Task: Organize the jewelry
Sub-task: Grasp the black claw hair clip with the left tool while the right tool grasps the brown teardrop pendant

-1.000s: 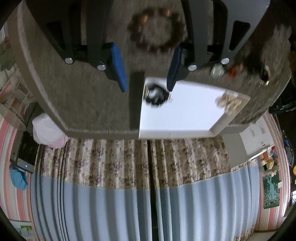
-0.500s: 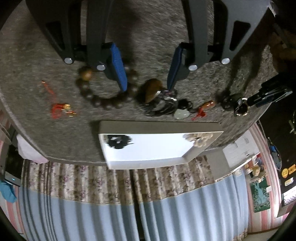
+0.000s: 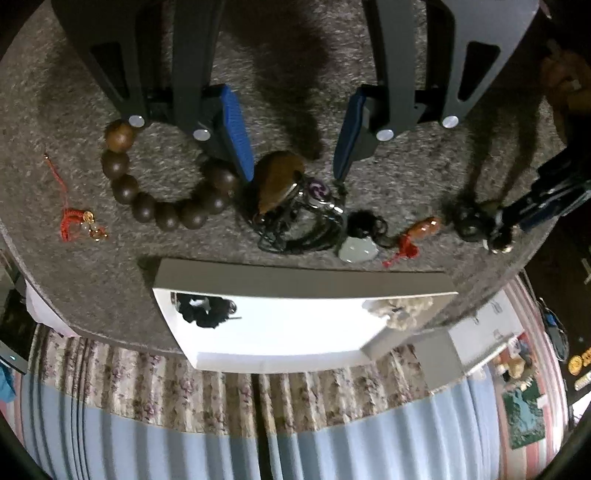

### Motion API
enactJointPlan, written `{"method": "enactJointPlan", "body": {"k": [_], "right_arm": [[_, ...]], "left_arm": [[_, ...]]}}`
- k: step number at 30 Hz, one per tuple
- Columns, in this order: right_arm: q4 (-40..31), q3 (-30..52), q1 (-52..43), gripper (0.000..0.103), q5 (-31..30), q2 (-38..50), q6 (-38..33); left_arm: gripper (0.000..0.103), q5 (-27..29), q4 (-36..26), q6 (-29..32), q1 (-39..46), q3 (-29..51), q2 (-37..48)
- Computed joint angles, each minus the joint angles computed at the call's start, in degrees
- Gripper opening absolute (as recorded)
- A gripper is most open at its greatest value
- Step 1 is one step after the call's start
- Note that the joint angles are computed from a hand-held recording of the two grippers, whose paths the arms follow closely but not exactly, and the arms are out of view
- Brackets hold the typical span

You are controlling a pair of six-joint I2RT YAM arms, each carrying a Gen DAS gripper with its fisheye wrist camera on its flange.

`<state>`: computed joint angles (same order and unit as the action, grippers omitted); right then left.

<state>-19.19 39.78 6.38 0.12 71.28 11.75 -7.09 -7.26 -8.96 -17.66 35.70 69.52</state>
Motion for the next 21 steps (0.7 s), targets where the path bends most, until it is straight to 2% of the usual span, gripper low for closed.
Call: {"method": "enactJointPlan", "body": {"k": [3, 7, 9, 10, 21], "right_arm": [[-1.15, 1.74, 1.59, 0.043, 3.57, 2.09, -0.87], [-1.42, 3.51, 0.82, 0.041, 2.73, 4.96, -1.92], [-1.19, 3.79, 0.36, 0.035, 1.86, 5.43, -2.22], [-1.22, 3.83, 0.26, 0.028, 2.04, 5.51, -2.09], [-2.04, 0.18, -0.19, 0.027, 1.50, -2.48, -2.06]], "left_arm": [[0.061, 0.31, 0.42, -0.47, 0.20, -0.42, -0.32], [0.063, 1.35, 0.38, -0.48, 0.62, -0.33, 0.20], [0.063, 1.67, 0.13, -0.38, 0.60, -0.06, 0.57], [0.063, 1.77, -0.07, -0.45, 0.61, 0.31, 1.13], [0.063, 2.21, -0.32, -0.52, 0.34, 0.10, 0.82]]}}
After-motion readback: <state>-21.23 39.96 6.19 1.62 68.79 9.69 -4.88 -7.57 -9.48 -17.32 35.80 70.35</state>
